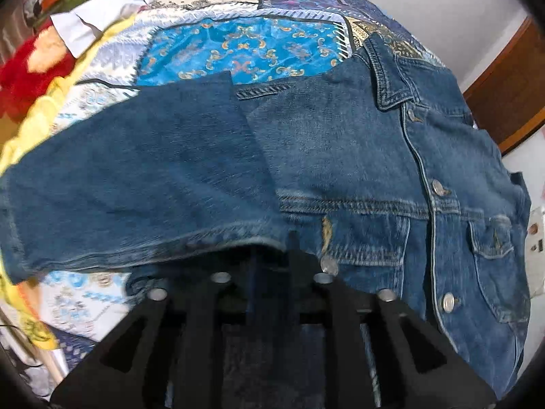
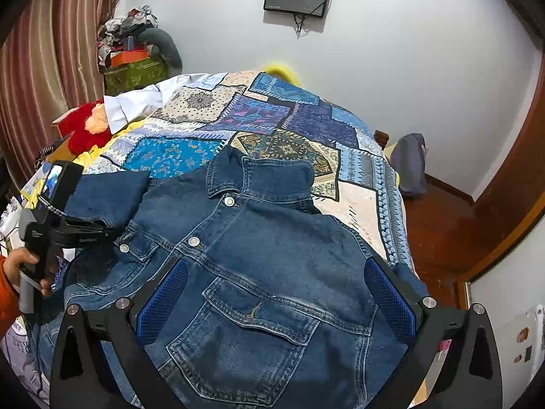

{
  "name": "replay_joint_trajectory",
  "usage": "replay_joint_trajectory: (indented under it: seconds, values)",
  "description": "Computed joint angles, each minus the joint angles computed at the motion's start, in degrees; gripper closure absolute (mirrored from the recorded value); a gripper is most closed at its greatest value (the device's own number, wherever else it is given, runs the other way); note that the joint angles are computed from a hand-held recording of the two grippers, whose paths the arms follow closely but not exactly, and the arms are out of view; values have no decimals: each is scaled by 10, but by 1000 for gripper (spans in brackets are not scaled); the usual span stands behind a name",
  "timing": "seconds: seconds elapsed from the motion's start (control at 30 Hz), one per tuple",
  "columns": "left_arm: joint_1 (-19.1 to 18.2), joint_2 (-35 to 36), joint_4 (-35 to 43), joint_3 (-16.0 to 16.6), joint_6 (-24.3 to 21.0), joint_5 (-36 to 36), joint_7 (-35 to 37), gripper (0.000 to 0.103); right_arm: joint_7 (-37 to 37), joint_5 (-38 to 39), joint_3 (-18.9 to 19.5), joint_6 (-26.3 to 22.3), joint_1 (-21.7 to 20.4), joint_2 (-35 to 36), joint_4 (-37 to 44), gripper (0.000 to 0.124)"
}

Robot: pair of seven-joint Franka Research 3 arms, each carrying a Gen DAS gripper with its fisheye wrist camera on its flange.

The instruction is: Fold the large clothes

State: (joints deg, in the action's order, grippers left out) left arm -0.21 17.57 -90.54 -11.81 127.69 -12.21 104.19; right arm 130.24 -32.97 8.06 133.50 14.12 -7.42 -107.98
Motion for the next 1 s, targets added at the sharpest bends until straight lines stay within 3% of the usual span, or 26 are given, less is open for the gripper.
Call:
replay_joint_trajectory:
  seconds: [0.03, 0.07, 0.2, 0.27, 0.4, 0.6, 0.7, 0.77, 0.83, 0.93, 1.0]
  values:
    - [2, -6, 4, 4, -14, 8, -2, 56, -2, 1, 0, 1, 0, 5, 4, 21]
    - [10, -14, 3, 5, -21, -2, 5, 46, -2, 2, 0, 2, 2, 10, 7, 21]
    - [41, -45, -8, 18, -3, -45, 26, 42, -11, 29, -7, 13, 10, 36, 25, 21]
    - [51, -52, -6, 31, 12, -49, 15, 36, -16, 44, -11, 15, 16, 50, 35, 21]
    - [72, -43, 12, 54, 29, -32, -11, 34, -27, 65, -19, 13, 29, 76, 60, 21]
    - [106, 13, 55, 75, 10, 22, -85, 34, -33, 61, -28, -2, 50, 101, 91, 21]
    - [125, 53, 83, 61, -24, 0, -104, 34, -33, 54, -31, -9, 57, 103, 97, 21]
    - [140, 76, 102, 45, -45, -31, -97, 34, -31, 48, -33, -16, 60, 104, 101, 21]
    - [139, 76, 91, 42, -27, -29, -98, 39, -27, 44, -34, -22, 62, 104, 102, 21]
    - [111, 67, 76, 55, 5, 36, -119, 68, -25, 51, -37, -26, 60, 99, 96, 21]
    - [101, 52, 58, 56, 31, 68, -118, 76, -24, 54, -37, -28, 58, 94, 90, 21]
